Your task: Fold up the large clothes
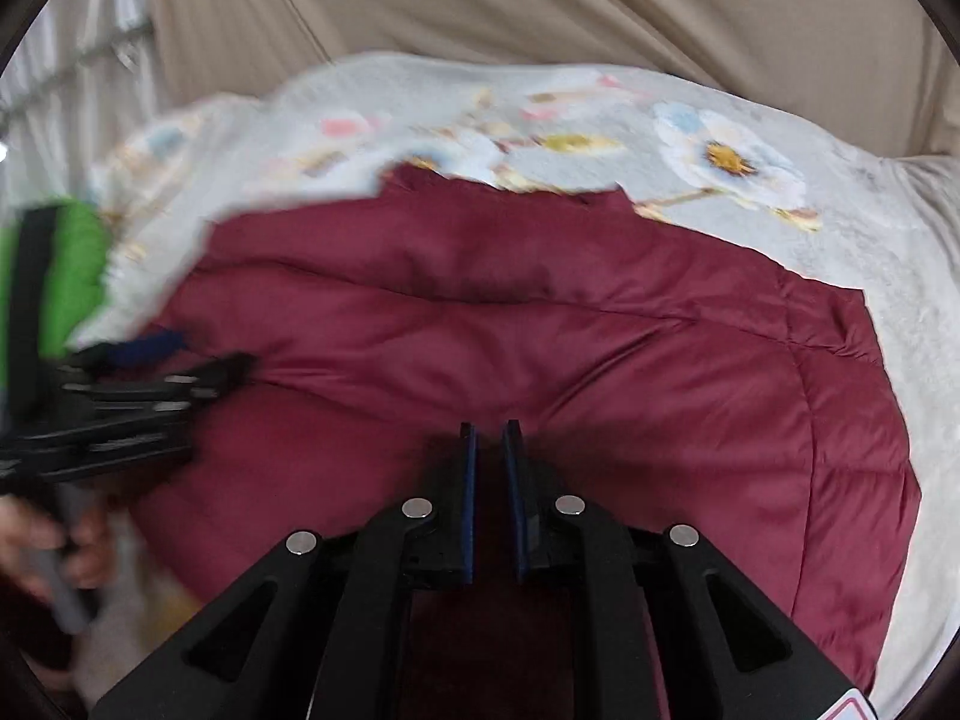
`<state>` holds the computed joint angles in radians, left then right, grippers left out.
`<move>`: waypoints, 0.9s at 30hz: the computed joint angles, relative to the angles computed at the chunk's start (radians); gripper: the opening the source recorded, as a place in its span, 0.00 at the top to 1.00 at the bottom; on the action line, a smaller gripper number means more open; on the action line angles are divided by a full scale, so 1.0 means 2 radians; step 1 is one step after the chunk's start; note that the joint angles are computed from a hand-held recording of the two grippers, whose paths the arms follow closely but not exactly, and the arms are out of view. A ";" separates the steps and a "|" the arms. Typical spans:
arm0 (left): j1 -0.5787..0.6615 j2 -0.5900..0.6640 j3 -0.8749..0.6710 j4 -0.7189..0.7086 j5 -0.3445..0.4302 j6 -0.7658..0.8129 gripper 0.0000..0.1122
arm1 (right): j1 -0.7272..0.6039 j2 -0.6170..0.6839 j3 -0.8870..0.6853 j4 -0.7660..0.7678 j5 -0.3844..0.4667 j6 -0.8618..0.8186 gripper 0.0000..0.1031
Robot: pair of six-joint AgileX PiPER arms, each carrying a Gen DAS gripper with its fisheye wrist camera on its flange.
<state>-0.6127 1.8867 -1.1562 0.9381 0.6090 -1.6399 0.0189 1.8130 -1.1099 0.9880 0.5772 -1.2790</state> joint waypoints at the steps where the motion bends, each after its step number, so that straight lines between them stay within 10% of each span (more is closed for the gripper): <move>1: -0.002 -0.001 0.003 0.004 0.000 -0.007 0.18 | -0.002 -0.004 0.015 0.006 0.006 -0.013 0.87; 5: -0.007 0.001 0.007 0.008 0.002 -0.019 0.17 | 0.034 -0.002 0.058 0.035 -0.070 -0.059 0.88; 12: -0.024 -0.043 0.059 0.008 -0.005 -0.056 0.18 | 0.029 -0.045 0.062 0.013 0.012 -0.031 0.88; 17: -0.034 -0.045 0.085 0.022 -0.012 -0.087 0.18 | 0.071 -0.023 0.098 0.047 -0.065 -0.081 0.88; 27: 0.006 -0.156 0.184 0.085 -0.044 -0.194 0.18 | 0.043 0.000 -0.057 -0.021 0.012 0.065 0.88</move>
<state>-0.6012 1.5742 -0.7889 1.1078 0.5211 -2.0285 0.1043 1.8138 -1.2237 0.9452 0.6009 -1.1495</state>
